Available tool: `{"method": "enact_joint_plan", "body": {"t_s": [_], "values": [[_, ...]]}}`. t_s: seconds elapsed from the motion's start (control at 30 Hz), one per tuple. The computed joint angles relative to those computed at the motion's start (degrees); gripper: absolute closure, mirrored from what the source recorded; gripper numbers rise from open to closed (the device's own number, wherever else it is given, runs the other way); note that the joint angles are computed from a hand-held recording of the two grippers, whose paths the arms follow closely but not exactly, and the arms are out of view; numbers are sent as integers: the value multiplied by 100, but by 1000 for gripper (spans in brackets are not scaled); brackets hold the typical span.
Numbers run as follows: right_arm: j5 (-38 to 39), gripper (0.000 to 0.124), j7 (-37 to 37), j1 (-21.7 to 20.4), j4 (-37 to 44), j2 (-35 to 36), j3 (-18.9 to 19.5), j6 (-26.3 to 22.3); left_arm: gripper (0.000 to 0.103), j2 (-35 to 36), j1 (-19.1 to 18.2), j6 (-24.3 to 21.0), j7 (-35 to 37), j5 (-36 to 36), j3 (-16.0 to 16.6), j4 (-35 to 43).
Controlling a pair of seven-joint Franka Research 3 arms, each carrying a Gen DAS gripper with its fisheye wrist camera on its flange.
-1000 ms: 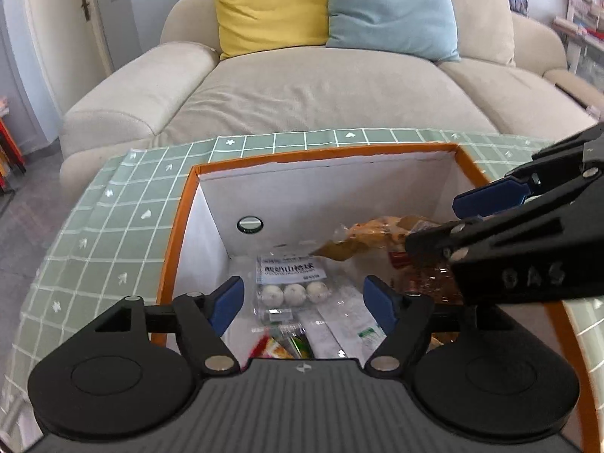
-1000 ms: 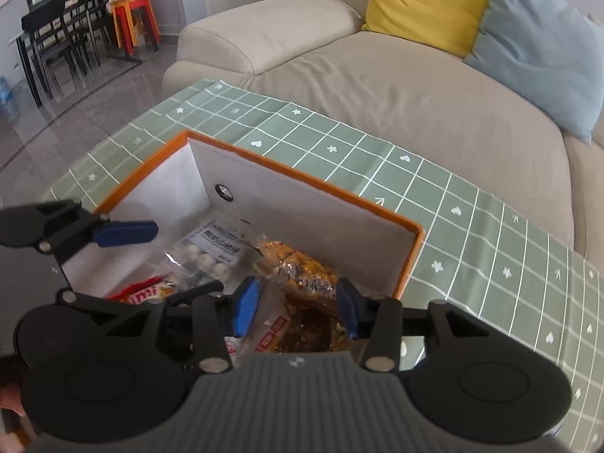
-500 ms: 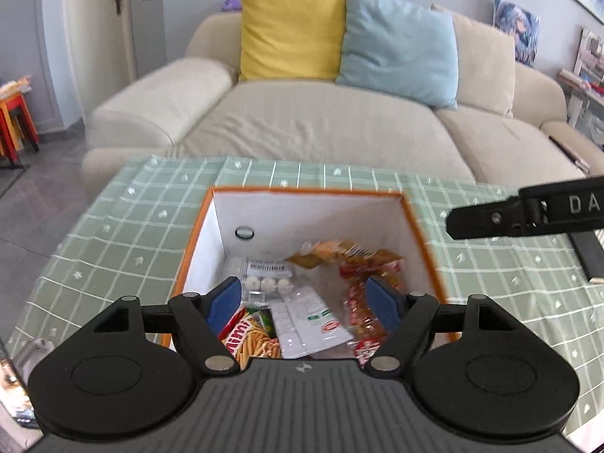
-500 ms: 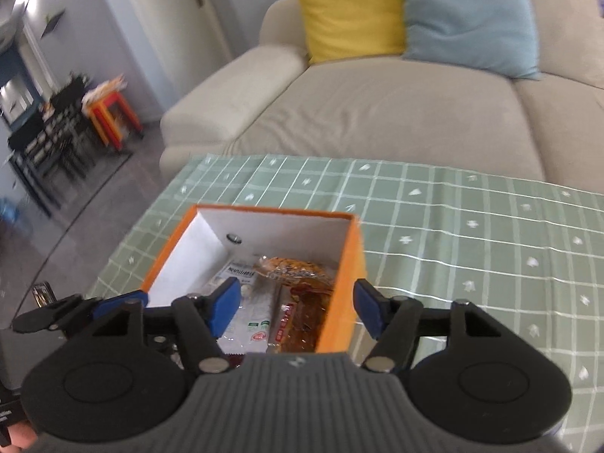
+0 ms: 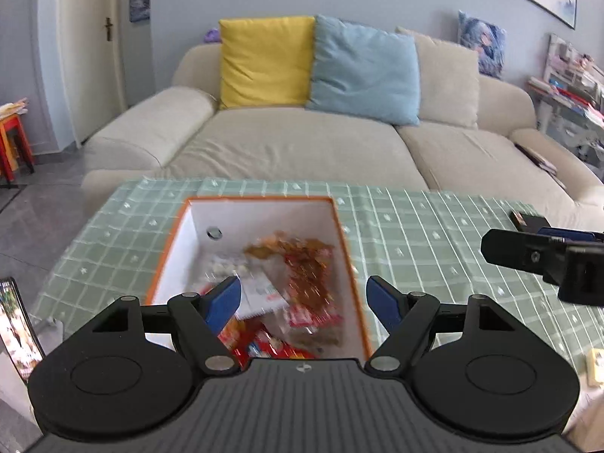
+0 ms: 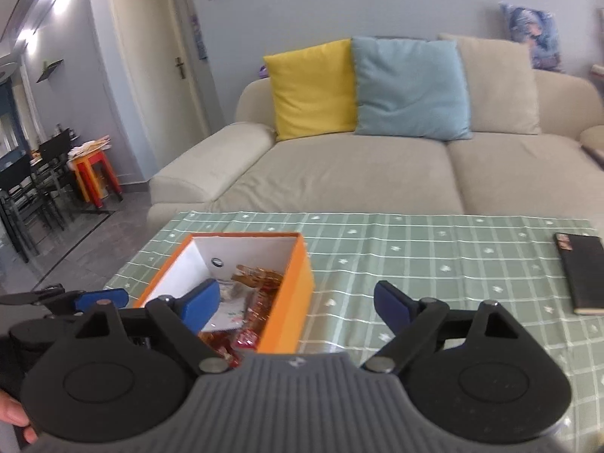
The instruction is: Organize snacks
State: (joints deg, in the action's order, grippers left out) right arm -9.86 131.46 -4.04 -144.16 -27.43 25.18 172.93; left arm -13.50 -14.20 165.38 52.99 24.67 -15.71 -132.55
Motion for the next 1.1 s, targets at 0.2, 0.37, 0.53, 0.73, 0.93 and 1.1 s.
{"method": "enact_joint_plan", "body": {"t_s": [0.2, 0.37, 0.53, 0.73, 0.93, 1.1], "values": [[36, 37, 293, -22, -721, -854, 177, -255, 14, -180, -415, -315, 548, -796, 137, -209], [90, 37, 199, 222, -1134, -1194, 41, -522, 14, -186, -413, -514, 513, -554, -65, -299], [136, 37, 320, 319, -1487, -1441, 72, -806, 14, -48, -432, -681, 373, -218, -242, -283], [191, 37, 466, 436, -1617, -1392, -72, -823, 14, 185, -578, -878, 374, -48, -283, -170], [190, 37, 467, 493, -1704, -1456, -110, -756, 14, 209, -657, -1013, 347, 41, -278, -140], [236, 37, 424, 526, -1717, -1442, -128, -670, 14, 162, -683, -1084, 342, 33, -255, -148]]}}
